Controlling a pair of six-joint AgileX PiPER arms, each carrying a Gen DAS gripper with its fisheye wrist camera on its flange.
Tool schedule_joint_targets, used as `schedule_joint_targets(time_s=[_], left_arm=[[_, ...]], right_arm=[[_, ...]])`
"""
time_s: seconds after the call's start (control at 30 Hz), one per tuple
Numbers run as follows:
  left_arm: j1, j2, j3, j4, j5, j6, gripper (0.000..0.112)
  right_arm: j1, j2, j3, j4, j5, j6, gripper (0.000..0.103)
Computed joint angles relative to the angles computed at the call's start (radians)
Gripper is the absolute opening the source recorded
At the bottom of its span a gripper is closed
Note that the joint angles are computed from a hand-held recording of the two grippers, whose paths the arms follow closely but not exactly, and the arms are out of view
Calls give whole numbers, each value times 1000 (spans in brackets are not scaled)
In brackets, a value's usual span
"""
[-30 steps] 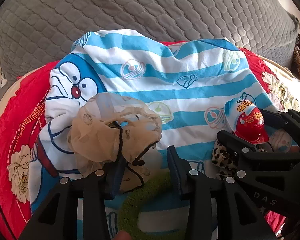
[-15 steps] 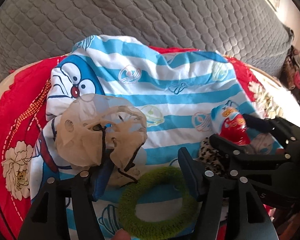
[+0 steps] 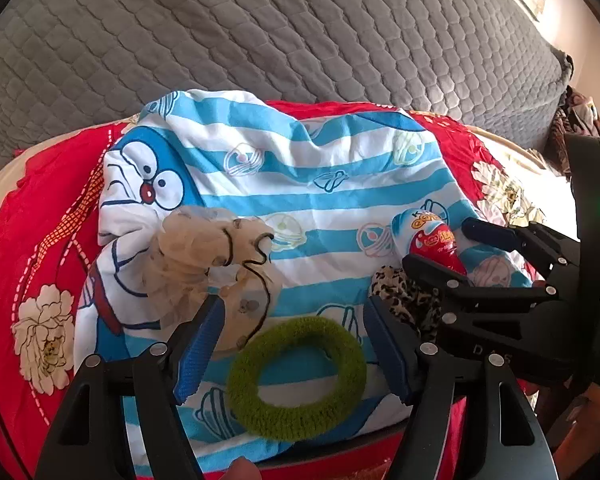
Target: Organize objects
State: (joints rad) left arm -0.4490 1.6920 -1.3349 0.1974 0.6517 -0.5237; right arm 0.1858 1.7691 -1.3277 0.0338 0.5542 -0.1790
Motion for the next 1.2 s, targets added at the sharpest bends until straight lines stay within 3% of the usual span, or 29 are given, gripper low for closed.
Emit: schedule_joint_targets(time_s=[0.2,0.33,0.63,0.8,1.0,1.2], left_arm=[[-4,-32,27,11,9,-25,74],[-26,-54,34,64,44,-88,77],[-53,-113,63,98,90,-142,78],[-65,-141,92,128,101,-193,78],[-97,-192,143,167,103,-266,78],[-127,-240,165,174,115,-312,78]], right_arm=[[-4,-29,20,11,-4,-6,75],[-6,-66,51,-1,-3,6,82],[-10,-161,141,52,-27,-42,86],[-26,-186,161,154,6,-137,88],[-27,-210,179,157,28,-138,88],[-25,-259,168,115,116,-113,88]])
